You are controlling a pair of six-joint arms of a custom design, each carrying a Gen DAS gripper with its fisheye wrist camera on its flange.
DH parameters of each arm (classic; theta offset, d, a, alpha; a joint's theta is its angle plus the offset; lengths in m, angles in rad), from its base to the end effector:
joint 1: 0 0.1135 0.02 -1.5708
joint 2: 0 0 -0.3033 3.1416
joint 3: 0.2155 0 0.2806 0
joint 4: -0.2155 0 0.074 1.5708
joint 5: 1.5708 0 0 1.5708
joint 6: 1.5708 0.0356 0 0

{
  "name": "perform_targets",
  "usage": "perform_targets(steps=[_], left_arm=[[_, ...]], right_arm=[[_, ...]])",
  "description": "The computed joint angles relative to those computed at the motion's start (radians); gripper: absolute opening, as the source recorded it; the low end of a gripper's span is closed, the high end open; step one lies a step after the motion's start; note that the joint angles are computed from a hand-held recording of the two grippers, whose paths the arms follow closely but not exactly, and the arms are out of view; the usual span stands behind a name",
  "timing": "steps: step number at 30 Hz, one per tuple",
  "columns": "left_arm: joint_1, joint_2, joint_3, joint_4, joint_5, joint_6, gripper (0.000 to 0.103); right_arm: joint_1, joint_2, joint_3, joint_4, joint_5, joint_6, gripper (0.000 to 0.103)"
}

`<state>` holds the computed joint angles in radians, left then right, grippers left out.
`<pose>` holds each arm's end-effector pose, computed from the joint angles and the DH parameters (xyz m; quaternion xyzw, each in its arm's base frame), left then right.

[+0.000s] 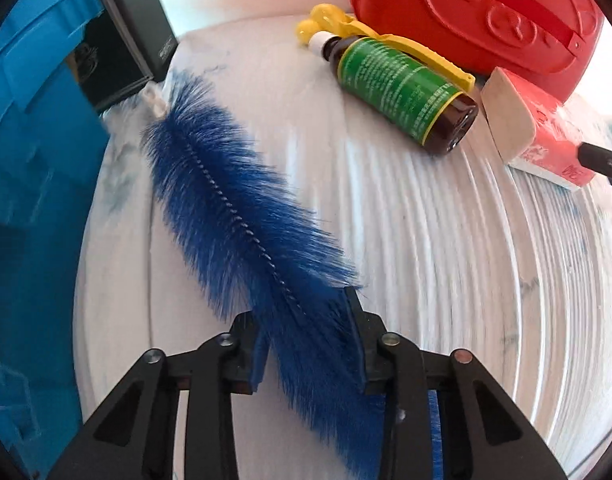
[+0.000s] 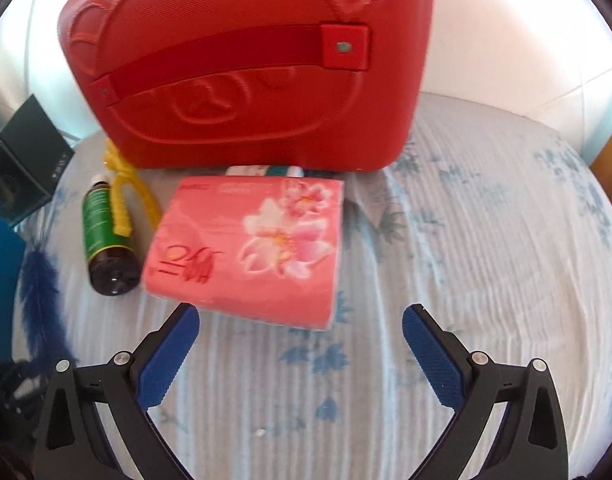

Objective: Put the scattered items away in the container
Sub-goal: 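Grasp the blue bristle brush with the left gripper while the right gripper grasps the pink tissue pack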

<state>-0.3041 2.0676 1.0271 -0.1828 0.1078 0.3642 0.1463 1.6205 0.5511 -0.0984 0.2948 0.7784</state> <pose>0.3731 -0.1211 0.0712 0.3314 0.9261 -0.0479 0.1741 0.2605 0.0279 0.1055 0.3292 0.9120 -0.0405 0.2414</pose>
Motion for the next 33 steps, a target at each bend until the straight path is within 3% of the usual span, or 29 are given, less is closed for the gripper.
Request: perform_targets(steps=[1,5,7,10,12,14,16,20,24,27,29,33], left_arm=[[0.009,-0.003,0.014,-0.009,0.019,-0.024,0.036],[-0.003,0.02,0.067,0.07,-0.01,-0.141,0.075],[-0.024,0.077,0.139,0.076,-0.069,-0.183,0.076],[-0.022,0.189,0.282,-0.034,-0.077,-0.222,0.078],[-0.001,0.185,0.268,0.0,-0.028,-0.221,0.069],[0.002,0.148,0.219,0.024,-0.004,-0.164,0.037],[-0.014,0.099,0.142,0.064,-0.015,-0.091,0.024],[-0.038,-0.006,-0.011,0.116,-0.006,0.044,0.021],[-0.013,-0.122,-0.11,0.022,0.098,0.146,0.019],[-0.01,-0.184,-0.155,0.022,0.085,0.123,0.019],[-0.017,-0.184,-0.148,0.04,0.062,0.084,0.022],[-0.04,-0.009,0.03,0.01,0.038,0.017,0.031]], right_arm=[[-0.001,0.022,0.014,0.01,-0.002,-0.002,0.103],[-0.006,0.113,0.076,0.053,-0.024,0.002,0.103],[-0.009,0.14,0.092,0.087,-0.027,-0.009,0.103],[-0.029,0.176,0.108,0.132,-0.028,-0.027,0.103],[-0.08,0.189,0.081,0.215,-0.088,-0.035,0.103],[-0.113,0.19,0.06,0.254,-0.15,-0.043,0.103],[-0.086,0.174,0.05,0.238,-0.161,-0.065,0.103],[0.028,0.167,0.023,0.233,-0.305,-0.091,0.102],[0.133,0.109,-0.014,0.167,-0.225,-0.065,0.102],[0.131,0.026,-0.036,0.11,-0.123,-0.091,0.103],[0.086,0.008,-0.029,0.103,-0.126,-0.155,0.103],[0.007,0.092,0.031,0.126,-0.148,-0.273,0.103]])
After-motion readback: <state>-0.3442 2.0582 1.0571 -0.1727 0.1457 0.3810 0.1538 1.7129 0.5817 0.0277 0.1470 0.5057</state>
